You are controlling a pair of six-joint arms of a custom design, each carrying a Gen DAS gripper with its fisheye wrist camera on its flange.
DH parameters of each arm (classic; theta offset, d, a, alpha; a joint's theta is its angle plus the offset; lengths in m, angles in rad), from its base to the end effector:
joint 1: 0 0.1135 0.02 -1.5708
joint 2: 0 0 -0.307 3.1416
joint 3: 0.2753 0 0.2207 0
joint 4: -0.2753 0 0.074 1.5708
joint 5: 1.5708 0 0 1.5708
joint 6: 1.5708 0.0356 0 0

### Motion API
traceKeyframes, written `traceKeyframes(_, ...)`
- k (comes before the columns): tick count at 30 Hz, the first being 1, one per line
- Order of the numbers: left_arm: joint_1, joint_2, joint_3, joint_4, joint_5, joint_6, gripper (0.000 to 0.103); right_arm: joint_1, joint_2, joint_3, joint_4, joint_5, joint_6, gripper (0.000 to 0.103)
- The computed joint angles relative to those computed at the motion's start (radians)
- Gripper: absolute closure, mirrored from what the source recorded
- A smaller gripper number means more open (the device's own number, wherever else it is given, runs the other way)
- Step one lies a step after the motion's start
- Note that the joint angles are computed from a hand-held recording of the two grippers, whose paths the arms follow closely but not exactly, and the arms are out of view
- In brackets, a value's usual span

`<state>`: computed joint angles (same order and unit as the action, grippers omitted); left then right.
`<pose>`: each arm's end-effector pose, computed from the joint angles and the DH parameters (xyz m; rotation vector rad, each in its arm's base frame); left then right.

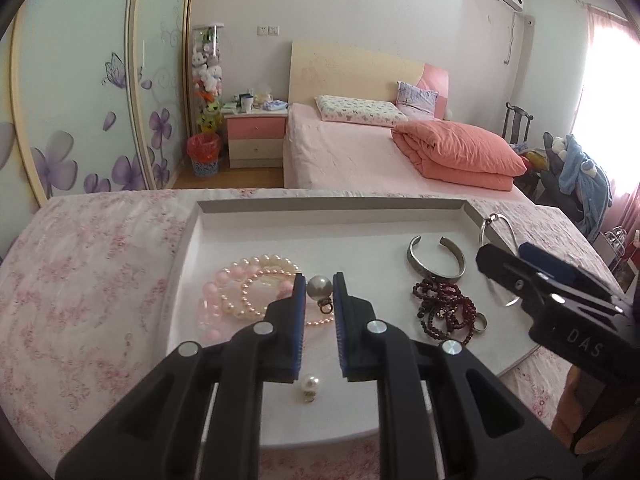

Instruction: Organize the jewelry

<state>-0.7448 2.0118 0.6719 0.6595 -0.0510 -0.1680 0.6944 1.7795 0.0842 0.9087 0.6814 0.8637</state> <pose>0.2536 -0.2313 0.1292 0.6235 2.1996 -0.4284 0.1592 0.1034 0.1237 0.4915 2.0973 0.0815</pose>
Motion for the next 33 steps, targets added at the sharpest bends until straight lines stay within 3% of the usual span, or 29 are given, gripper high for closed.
traceKeyframes(2, 0.013, -0.002, 0.000, -0.004, 0.014, -0.013, 0.070, 0.004, -0.006, -0.026, 0.024, -0.001, 0.023, 0.022)
traceKeyframes(8, 0.088, -0.073, -0.080, 0.027, 0.042, -0.044, 0.063, 0.087, -0.163, -0.056, -0.134, 0.102, 0.132, 0.021)
traceKeyframes(14, 0.158, -0.209, -0.214, 0.061, 0.057, -0.040, 0.053, 0.292, -0.323, 0.044, -0.576, 0.249, 0.357, 0.020)
traceKeyframes(17, 0.194, -0.283, -0.293, 0.088, 0.074, -0.032, 0.045, 0.467, -0.338, 0.157, -0.923, 0.344, 0.590, 0.015)
traceKeyframes(18, 0.207, -0.321, -0.334, 0.101, 0.077, -0.029, 0.043, 0.493, -0.336, 0.180, -0.983, 0.357, 0.629, 0.014)
traceKeyframes(21, 0.230, -0.412, -0.422, 0.125, 0.073, -0.025, 0.030, 0.659, -0.263, 0.314, -1.327, 0.409, 0.921, 0.005)
traceKeyframes(24, 0.238, -0.501, -0.492, 0.135, 0.065, -0.032, 0.014, 0.761, -0.184, 0.417, -1.543, 0.421, 1.112, 0.002)
traceKeyframes(27, 0.233, -0.604, -0.576, 0.158, 0.055, -0.024, 0.006, 0.849, -0.112, 0.492, -1.726, 0.413, 1.288, 0.002)
traceKeyframes(33, 0.103, -0.781, -0.654, 0.114, -0.102, -0.023, 0.004, 0.940, -0.026, 0.577, -1.883, 0.373, 1.455, 0.002)
